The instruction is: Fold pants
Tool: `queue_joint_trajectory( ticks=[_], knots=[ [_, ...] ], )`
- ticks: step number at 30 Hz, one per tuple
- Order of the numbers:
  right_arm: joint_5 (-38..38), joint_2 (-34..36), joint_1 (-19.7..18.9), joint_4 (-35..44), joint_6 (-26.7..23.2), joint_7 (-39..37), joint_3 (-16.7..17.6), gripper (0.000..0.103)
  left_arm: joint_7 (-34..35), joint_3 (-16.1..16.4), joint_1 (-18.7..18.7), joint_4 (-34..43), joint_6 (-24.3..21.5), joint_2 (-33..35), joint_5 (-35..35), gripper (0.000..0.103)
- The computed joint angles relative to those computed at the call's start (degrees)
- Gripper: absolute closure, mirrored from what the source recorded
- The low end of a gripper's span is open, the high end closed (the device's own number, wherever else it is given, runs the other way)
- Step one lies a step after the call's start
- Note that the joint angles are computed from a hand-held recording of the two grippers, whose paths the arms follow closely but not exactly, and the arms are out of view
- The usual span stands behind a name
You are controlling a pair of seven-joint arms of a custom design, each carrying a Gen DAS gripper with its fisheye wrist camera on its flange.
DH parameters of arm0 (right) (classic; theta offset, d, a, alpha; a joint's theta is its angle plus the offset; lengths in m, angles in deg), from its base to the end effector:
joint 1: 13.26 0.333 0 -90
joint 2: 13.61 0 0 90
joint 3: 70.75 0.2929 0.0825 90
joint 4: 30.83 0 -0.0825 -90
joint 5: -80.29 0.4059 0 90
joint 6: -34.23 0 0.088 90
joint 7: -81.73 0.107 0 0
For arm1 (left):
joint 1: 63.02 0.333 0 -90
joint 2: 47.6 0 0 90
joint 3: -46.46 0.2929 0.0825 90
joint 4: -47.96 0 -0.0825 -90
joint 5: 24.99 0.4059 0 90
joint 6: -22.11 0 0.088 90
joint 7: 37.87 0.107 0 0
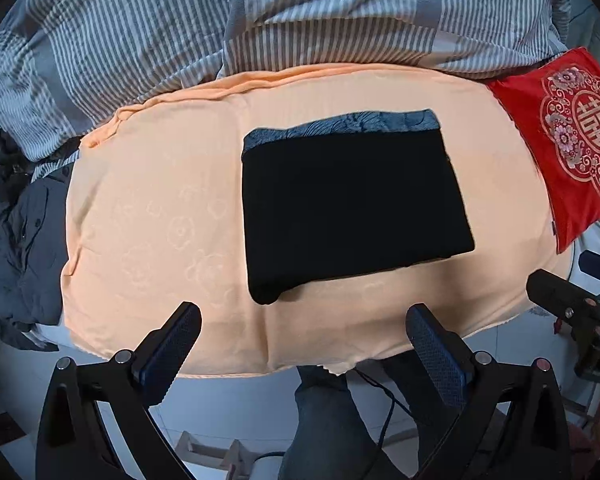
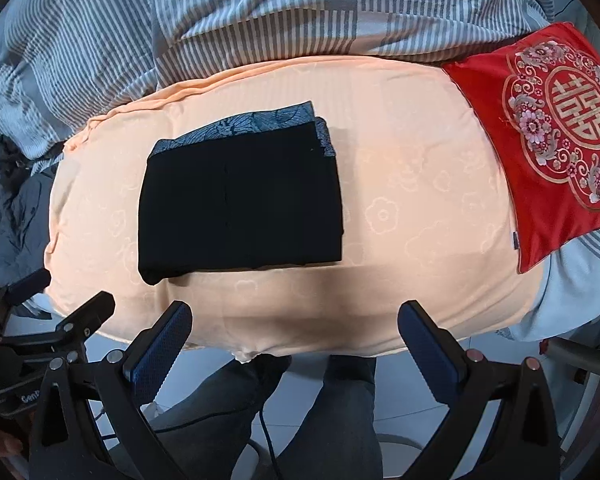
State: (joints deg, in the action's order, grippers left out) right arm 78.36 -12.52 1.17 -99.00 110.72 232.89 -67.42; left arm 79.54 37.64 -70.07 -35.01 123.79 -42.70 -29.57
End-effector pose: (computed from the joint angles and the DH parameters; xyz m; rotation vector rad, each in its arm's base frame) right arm 0.5149 0.1600 0.7502 -1.1800 2.7781 -0.0652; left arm 0.5961 -0.1722 0.6334 -1.1993 2.7434 -0.3386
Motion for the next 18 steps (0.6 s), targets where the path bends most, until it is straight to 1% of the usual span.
queue_joint_trajectory(
  ticks=[4,18],
  knots=[
    [0.8,-0.4,-0.5,-0.3,0.7,-1.7,-0.4,0.000,-1.2,-0.2,-0.3,-0.1,1.1,-0.8,-0.2,0.000],
    [1.6,0.2,-1.1,0.9,0.0,-5.2,-0.6,0.000,-4.9,-0.3,-0.2,0.2,-0.5,-1.2,-1.4,0.000]
  ],
)
